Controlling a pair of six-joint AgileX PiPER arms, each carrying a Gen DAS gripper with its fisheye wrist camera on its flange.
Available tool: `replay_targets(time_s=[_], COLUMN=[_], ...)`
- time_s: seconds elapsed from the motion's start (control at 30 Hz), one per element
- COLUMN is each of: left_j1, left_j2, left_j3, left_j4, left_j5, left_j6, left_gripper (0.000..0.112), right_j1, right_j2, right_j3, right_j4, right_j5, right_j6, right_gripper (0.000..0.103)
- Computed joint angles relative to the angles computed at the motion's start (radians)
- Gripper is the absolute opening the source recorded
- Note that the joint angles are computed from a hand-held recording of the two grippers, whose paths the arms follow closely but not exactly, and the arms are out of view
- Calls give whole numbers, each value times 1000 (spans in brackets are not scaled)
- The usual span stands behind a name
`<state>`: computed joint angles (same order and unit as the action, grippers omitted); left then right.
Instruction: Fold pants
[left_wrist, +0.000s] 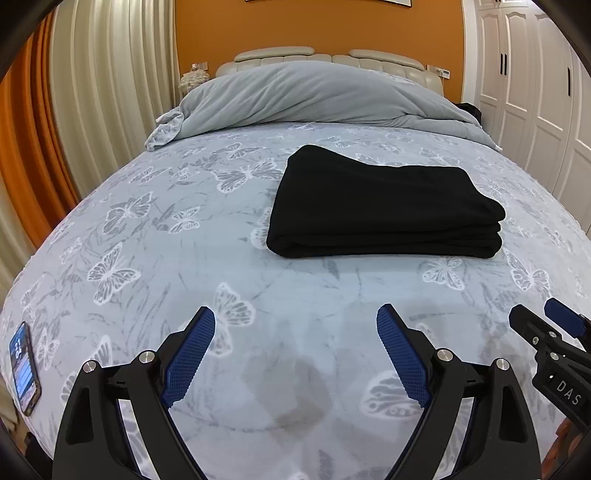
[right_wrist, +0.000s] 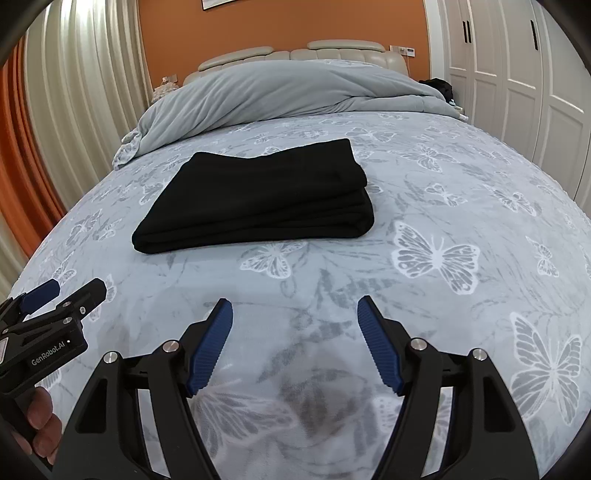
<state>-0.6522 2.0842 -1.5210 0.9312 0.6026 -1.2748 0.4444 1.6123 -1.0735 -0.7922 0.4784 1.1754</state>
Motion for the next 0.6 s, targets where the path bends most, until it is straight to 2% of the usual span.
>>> replay_targets(time_s=[0.23, 0.6], left_j1=[-16, -32], left_j2=[1, -15], left_j3=[3, 33], left_j4=[59, 107], left_j5=[23, -1], left_j6=[-49, -98], left_gripper=[87, 87], right_j1=[13, 23], right_j2=[7, 7], right_j3=[-9, -12], right_j4=[-9, -18], right_j5=[11, 19], right_j6=[11, 21], right_gripper=[68, 70])
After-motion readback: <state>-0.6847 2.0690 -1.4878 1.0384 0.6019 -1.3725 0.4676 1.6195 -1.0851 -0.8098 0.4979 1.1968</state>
